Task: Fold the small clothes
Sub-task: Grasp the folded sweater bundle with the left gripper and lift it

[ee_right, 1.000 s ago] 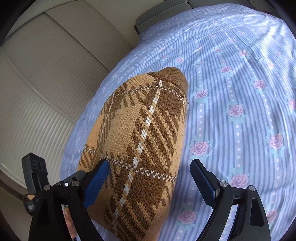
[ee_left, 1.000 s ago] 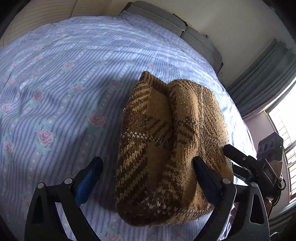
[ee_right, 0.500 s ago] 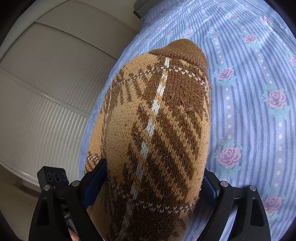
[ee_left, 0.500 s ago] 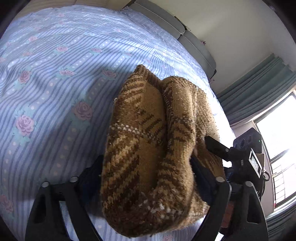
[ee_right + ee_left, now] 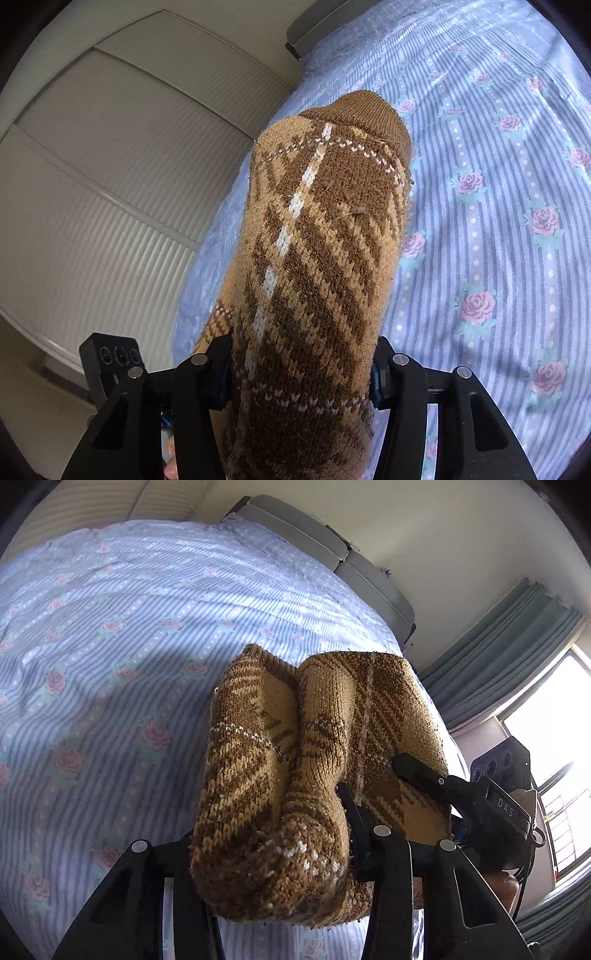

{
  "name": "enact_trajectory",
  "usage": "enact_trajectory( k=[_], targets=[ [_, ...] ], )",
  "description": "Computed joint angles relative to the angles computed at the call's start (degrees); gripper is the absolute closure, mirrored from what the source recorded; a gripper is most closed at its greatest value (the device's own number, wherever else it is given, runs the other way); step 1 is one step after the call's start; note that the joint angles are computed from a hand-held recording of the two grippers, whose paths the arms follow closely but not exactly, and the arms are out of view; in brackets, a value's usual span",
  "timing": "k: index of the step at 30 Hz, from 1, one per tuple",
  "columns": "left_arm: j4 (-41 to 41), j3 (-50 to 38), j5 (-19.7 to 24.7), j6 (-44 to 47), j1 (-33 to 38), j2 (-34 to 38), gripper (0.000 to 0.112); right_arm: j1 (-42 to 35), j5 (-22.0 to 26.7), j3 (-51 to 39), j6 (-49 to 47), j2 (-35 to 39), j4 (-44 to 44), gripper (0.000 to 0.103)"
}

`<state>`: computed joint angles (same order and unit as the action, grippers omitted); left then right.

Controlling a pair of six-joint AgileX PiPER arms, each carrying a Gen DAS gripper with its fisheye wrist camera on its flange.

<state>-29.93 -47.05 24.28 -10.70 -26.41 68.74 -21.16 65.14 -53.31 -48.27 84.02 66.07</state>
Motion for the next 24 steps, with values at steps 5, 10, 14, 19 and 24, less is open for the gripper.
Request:
enact_trajectory(
  k=[5, 10, 14, 19, 24],
  targets=[
    [-1.8, -2.8, 6.5, 5.7, 6.4, -4.0, 0.070, 3.9, -1.2, -1.2, 5.6, -5.0, -0.1, 0.049],
    [-11.2, -7.6, 19.7, 22.2, 24.8, -6.7, 0.071, 14.8, -8.2, -4.2, 12.3, -7.4, 1.1, 0.049],
    [-18.2, -14.9, 32.2, 36.2, 44.2, -2.6, 0.071, 28.6, -19.2, -9.3, 18.3, -3.8, 2.8, 0.049],
    [-23.0, -23.7, 37.6, 50.1, 61.9, 7.0, 0.070, 44.8, -32.8, -21.4, 21.4, 8.4, 5.7, 0.049],
    [-24.7, -35.8, 38.4, 55.4, 69.3, 21.2, 0.070, 53.5, -37.6, -42.8, 32.2, 25.4, -3.1, 0.049]
  ],
)
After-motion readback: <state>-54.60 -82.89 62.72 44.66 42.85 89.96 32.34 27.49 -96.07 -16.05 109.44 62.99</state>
